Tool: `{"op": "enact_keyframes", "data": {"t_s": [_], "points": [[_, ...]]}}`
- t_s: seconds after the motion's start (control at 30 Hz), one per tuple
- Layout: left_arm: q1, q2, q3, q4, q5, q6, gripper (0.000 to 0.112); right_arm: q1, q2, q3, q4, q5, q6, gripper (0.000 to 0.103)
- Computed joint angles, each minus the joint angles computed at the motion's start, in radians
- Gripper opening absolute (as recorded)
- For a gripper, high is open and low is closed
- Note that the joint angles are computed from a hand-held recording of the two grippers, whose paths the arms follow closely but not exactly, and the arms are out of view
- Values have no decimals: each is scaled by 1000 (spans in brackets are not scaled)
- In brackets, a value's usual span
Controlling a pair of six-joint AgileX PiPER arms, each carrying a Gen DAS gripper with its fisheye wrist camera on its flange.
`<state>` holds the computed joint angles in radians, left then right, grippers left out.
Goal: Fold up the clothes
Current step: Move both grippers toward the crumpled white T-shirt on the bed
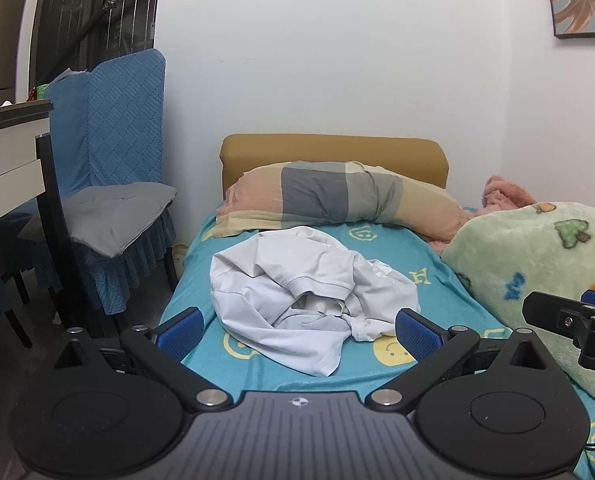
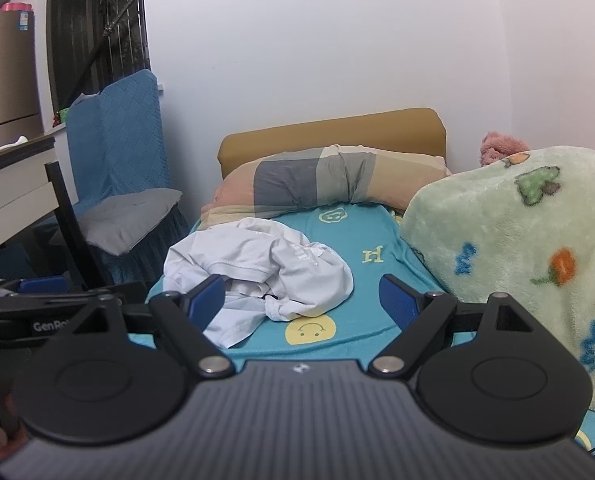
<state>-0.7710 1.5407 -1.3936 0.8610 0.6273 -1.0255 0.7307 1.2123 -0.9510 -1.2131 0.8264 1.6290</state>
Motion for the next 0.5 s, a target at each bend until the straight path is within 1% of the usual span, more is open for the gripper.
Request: {"op": "enact_keyframes", "data": {"t_s": [0.1,0.3,0.43,0.5], "points": [[-2,-6,13,18,8,-12,103,-4,-1,0,-2,-4,1,86],[-13,-10,23,26,24,-14,103,3,11,-19,-4,43,-14,86],[-46,13,-12,40,61,-25,103,-11,-5,-7,10,36,1,86],[-52,2,-4,51,49,-54,103,-21,-14,-3,23,26,2,86]]}}
